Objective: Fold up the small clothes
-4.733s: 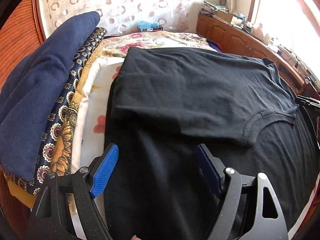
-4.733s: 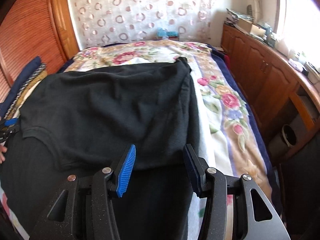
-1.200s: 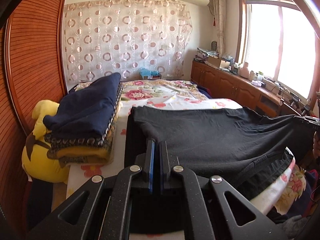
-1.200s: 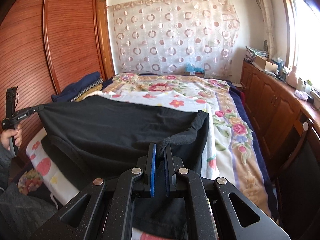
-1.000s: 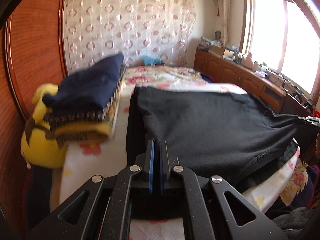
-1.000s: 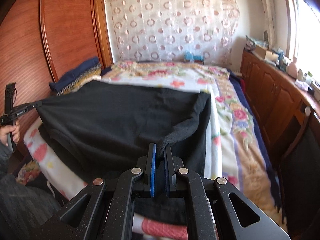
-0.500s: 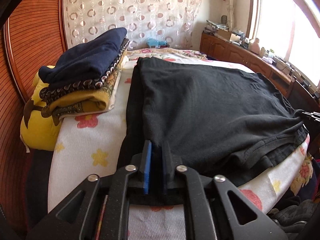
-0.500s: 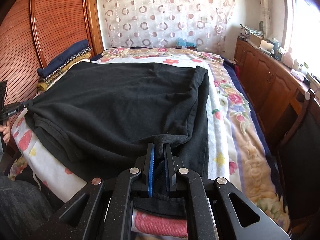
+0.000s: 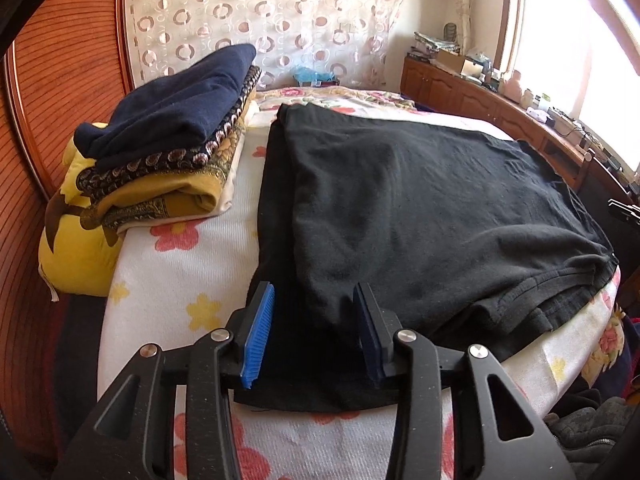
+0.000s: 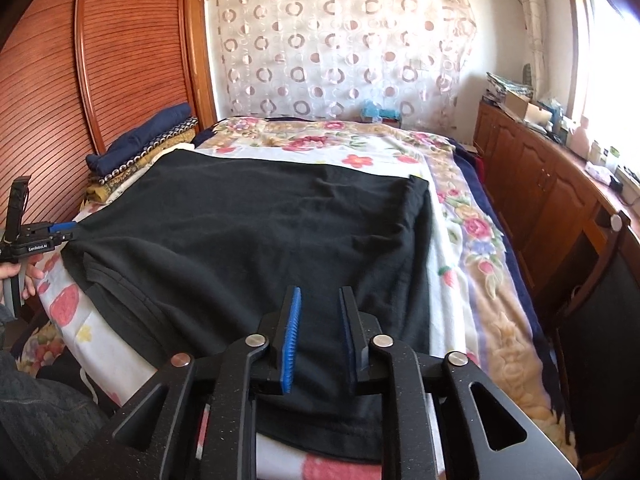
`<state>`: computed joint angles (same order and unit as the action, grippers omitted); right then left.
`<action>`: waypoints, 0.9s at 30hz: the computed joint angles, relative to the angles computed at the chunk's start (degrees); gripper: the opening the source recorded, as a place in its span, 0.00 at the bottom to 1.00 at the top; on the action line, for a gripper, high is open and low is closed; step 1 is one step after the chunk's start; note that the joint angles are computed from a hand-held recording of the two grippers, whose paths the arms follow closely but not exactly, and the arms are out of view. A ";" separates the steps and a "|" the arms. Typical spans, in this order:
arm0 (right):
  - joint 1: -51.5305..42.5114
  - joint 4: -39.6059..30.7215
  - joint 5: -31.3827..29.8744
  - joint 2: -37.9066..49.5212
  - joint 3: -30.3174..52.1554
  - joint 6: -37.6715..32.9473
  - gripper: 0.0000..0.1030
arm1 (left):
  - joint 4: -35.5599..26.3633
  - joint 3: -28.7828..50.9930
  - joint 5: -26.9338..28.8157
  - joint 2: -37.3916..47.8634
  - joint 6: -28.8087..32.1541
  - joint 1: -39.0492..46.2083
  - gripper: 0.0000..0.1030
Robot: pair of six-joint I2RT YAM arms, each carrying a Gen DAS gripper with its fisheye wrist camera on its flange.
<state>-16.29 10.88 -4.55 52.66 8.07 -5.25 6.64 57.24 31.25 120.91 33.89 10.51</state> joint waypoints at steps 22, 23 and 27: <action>12.48 38.32 7.32 44.91 3.93 4.87 0.31 | -1.55 3.67 -3.15 4.07 0.39 0.57 0.80; 12.76 40.52 7.88 46.31 3.72 5.00 0.31 | -1.60 3.68 -3.26 4.09 0.33 0.52 0.80; 14.97 45.82 10.33 49.04 2.20 6.30 0.33 | -2.77 4.17 -3.16 4.05 0.75 0.56 0.80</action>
